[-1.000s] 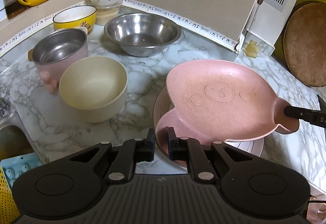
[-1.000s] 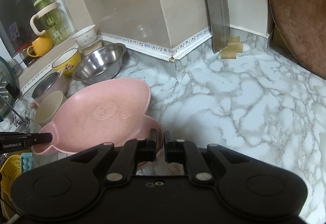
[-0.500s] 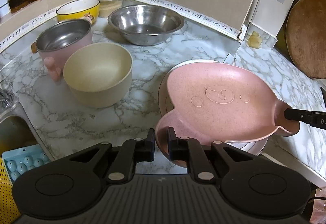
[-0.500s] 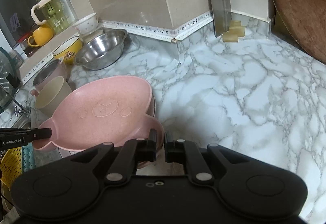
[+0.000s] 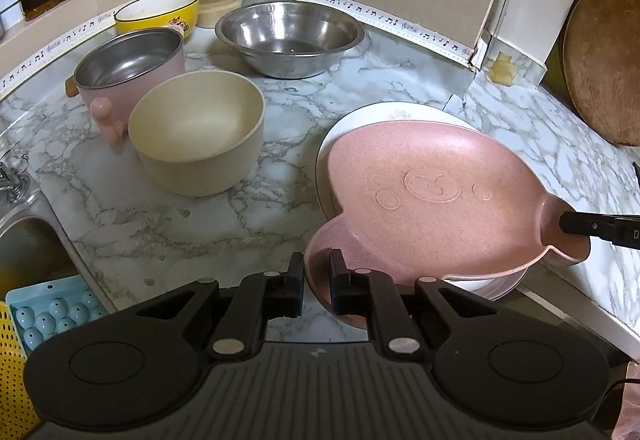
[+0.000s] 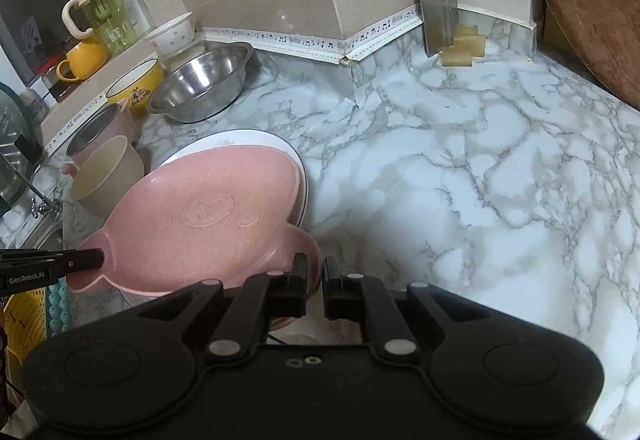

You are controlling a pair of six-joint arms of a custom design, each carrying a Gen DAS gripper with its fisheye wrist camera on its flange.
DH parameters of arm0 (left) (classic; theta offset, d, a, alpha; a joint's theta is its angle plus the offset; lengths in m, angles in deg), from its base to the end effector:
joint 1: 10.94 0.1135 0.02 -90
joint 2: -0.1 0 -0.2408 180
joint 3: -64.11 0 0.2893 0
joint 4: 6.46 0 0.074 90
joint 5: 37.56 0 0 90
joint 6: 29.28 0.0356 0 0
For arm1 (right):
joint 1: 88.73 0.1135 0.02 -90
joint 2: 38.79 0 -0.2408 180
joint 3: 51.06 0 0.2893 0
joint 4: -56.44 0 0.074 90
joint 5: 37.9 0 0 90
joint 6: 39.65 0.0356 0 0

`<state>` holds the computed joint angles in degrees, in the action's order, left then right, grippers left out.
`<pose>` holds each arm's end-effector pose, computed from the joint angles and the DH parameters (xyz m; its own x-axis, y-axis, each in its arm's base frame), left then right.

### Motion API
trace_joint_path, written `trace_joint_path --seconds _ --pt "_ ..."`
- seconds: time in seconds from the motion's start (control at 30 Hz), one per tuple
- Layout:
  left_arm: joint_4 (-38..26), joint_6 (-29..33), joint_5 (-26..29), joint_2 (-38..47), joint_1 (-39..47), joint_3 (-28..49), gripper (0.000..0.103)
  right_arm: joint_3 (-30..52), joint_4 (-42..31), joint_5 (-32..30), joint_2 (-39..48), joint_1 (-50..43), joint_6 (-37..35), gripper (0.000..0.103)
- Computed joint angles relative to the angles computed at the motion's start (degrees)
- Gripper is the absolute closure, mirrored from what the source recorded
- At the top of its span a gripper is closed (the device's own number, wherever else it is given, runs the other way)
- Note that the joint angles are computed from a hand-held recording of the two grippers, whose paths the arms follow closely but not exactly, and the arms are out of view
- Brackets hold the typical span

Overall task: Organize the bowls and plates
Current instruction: 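Lower the pink plate onto the white plates and open the left tool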

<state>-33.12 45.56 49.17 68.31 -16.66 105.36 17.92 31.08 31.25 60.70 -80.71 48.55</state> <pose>0.2524 -0.0232 0.1177 -0.7904 -0.1832 -0.5845 -0.1459 0.9831 -0.1108 0.3638 0.0640 0.1153 -0.8090 -0.1436 -0.5700 -0.3537 0.8934 0.2769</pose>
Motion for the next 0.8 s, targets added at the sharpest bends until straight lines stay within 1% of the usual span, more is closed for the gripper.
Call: trace_joint_path --seconds 0.23,0.47,0.63,0.73,0.8 --pt "-0.45 -0.2 0.3 -0.34 0.2 -0.39 0.092 -0.22 0.12 1.28 -0.27 0.81 -0.37 0.094" --pt "-0.93 -0.34 0.76 -0.42 0.28 -0.57 0.091 -0.11 -0.28 1.23 -0.32 0.62 0.1 0.094" --pt "-0.86 -0.13 0.62 -0.31 0.1 -0.64 0.088 -0.01 -1.1 1.08 -0.64 0.51 0.36 0.093" --pt "-0.96 -0.34 1.39 0.09 0.29 -0.48 0.08 -0.24 -1.32 1.19 -1.08 0.54 0.26 0.093" --pt "-0.63 -0.48 1.46 -0.15 0.26 -0.75 0.067 -0.49 -1.47 1.15 -1.52 0.52 0.15 0.093"
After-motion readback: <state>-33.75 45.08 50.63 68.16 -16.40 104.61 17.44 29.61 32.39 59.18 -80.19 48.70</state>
